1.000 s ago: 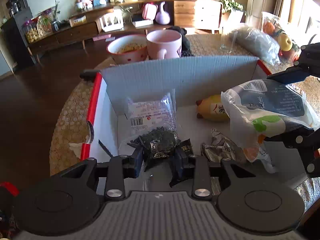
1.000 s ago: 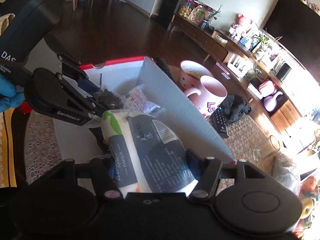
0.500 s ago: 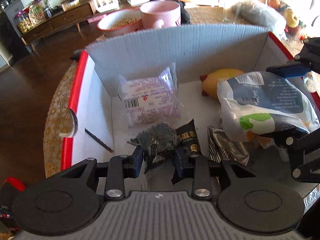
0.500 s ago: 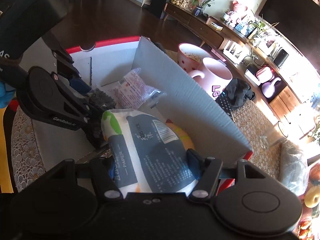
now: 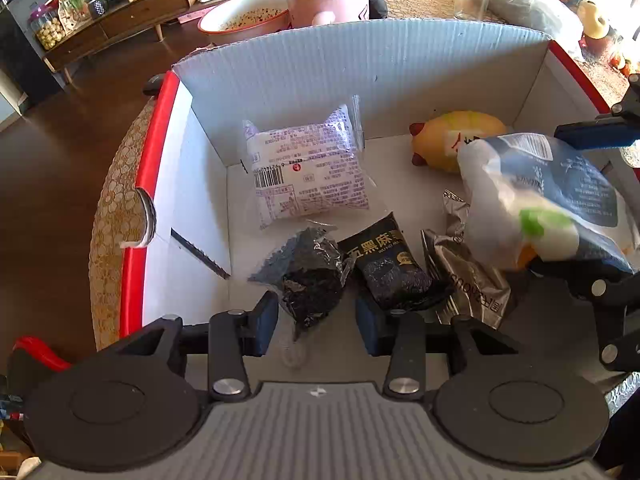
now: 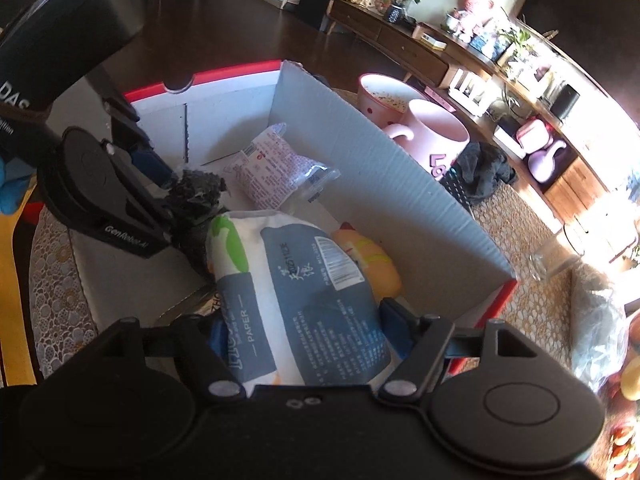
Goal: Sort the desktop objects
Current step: 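Lower both items into the box and open both tools to release them, then withdraw both open tools from the box back over the table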
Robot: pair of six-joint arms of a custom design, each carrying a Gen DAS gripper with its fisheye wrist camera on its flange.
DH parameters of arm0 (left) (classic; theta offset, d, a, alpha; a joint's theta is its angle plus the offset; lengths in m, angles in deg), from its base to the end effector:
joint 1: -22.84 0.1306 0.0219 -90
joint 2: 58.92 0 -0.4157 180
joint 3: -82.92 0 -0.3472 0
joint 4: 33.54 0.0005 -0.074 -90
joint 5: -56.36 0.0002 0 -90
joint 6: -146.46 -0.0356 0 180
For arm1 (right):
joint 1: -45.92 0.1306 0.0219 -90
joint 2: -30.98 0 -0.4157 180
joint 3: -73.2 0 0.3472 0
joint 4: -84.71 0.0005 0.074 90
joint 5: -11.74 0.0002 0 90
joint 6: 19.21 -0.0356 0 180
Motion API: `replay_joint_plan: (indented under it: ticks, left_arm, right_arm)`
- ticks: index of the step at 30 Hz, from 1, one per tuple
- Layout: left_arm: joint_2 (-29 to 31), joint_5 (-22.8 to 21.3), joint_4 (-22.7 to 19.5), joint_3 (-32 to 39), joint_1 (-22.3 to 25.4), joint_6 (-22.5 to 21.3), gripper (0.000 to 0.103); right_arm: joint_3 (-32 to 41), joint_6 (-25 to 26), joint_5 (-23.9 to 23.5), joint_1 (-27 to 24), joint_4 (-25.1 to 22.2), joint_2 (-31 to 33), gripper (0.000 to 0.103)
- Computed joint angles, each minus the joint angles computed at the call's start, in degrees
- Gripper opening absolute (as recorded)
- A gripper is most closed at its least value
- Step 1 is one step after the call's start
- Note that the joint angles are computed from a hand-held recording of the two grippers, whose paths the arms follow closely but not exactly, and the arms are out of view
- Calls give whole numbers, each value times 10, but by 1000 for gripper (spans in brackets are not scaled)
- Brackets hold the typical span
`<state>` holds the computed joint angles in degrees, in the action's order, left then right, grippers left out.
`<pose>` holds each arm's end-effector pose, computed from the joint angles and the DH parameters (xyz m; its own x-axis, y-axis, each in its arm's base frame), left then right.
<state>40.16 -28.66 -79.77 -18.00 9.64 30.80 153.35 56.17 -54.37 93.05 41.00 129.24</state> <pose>0.4448 -0.1080 0.3221 -0.6899 0.6049 -0.3977 0.6216 0.7766 0.1029 0.3251 0.3283 0.3400 -0.7166 -0.4327 -0.5471 -0.3711 0.9006 -0.2262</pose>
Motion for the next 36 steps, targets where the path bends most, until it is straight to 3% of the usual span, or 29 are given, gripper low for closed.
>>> replay_joint_plan:
  ticks: [7, 11, 36]
  left_arm:
    - [-20, 21, -17, 1, 5, 19, 57]
    - [-37, 30, -21, -2, 4, 24, 73]
    - [-190, 69, -48, -49, -4, 49, 74]
  right_arm:
    - [-14, -9, -4, 3, 10, -29, 86]
    - [-13, -7, 6, 13, 3, -40, 86]
    - [-26, -75, 99, 103, -50, -134, 86]
